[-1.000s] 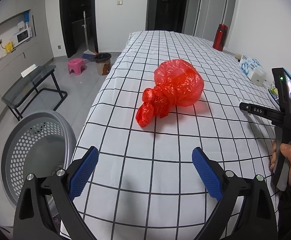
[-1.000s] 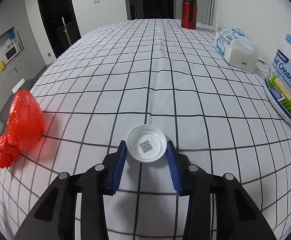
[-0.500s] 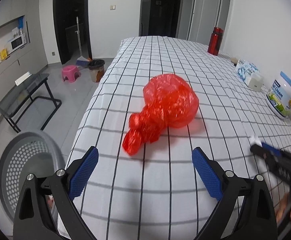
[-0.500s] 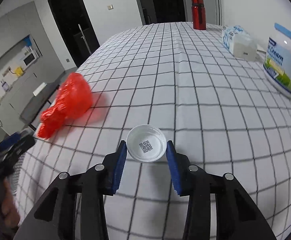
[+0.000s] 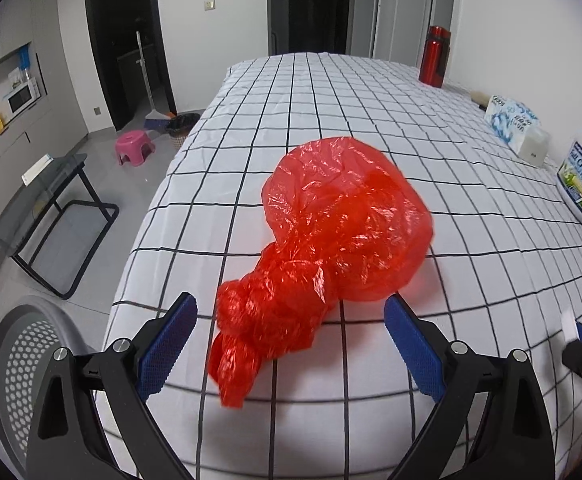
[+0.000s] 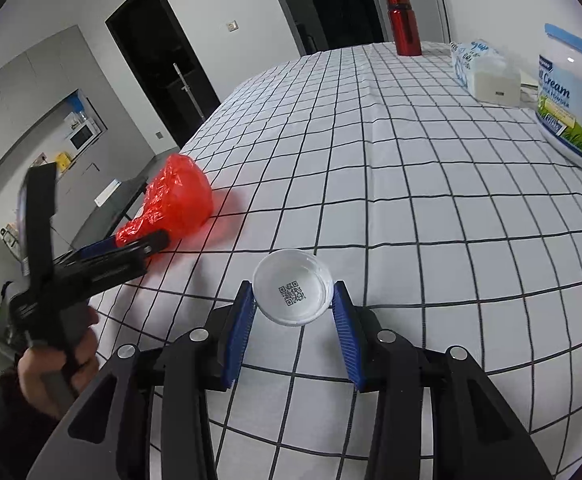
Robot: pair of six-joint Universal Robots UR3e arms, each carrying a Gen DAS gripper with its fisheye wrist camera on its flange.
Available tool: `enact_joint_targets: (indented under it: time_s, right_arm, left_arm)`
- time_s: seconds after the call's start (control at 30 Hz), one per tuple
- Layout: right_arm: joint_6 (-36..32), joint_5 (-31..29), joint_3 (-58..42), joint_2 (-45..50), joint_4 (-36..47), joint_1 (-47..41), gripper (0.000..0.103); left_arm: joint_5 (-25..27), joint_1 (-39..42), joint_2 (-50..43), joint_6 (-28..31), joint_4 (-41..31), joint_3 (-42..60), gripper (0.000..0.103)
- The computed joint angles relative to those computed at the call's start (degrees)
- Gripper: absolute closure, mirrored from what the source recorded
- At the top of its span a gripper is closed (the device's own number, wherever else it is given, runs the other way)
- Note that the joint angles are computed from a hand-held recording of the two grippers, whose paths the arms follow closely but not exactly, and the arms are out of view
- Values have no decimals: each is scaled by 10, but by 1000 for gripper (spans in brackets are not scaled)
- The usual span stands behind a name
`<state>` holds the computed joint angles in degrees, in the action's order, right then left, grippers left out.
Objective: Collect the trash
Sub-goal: 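Grasp the white bottle cap with the right tool while the left tool grasps the red bag, then carry the red bag and bottle cap over the grey basket with both tools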
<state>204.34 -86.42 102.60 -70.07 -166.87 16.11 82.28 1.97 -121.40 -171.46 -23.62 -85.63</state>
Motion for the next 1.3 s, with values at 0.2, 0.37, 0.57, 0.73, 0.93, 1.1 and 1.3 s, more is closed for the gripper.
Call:
enact_joint_targets:
  time_s: [0.2,0.37,0.57,0.73,0.93,1.1,1.3]
  right_arm:
    - [-7,2,-1,1,-3,5,64]
    - [-5,-1,-2,4,-3,10,64]
    - [-5,-10,-12,14,3,17,64]
    - [0,-19,-30,35,20,20,64]
    - [5,-43,-59,46,35,41,64]
    - [14,-65,-110,54,63,73,64]
    - [22,-84,-230,106,113,131,64]
  left_arm:
    - [-7,-2,-8,3,-16,13,48]
    - [-18,1,29,5,-1,-32,59]
    - [-23,12,104,13,32,-118,60]
    - [-30,37,178,22,55,-204,60]
    - [-73,93,267,47,49,-290,60]
    - [-111,158,340,80,39,-347,60]
    - [-155,255,410,130,17,-400,60]
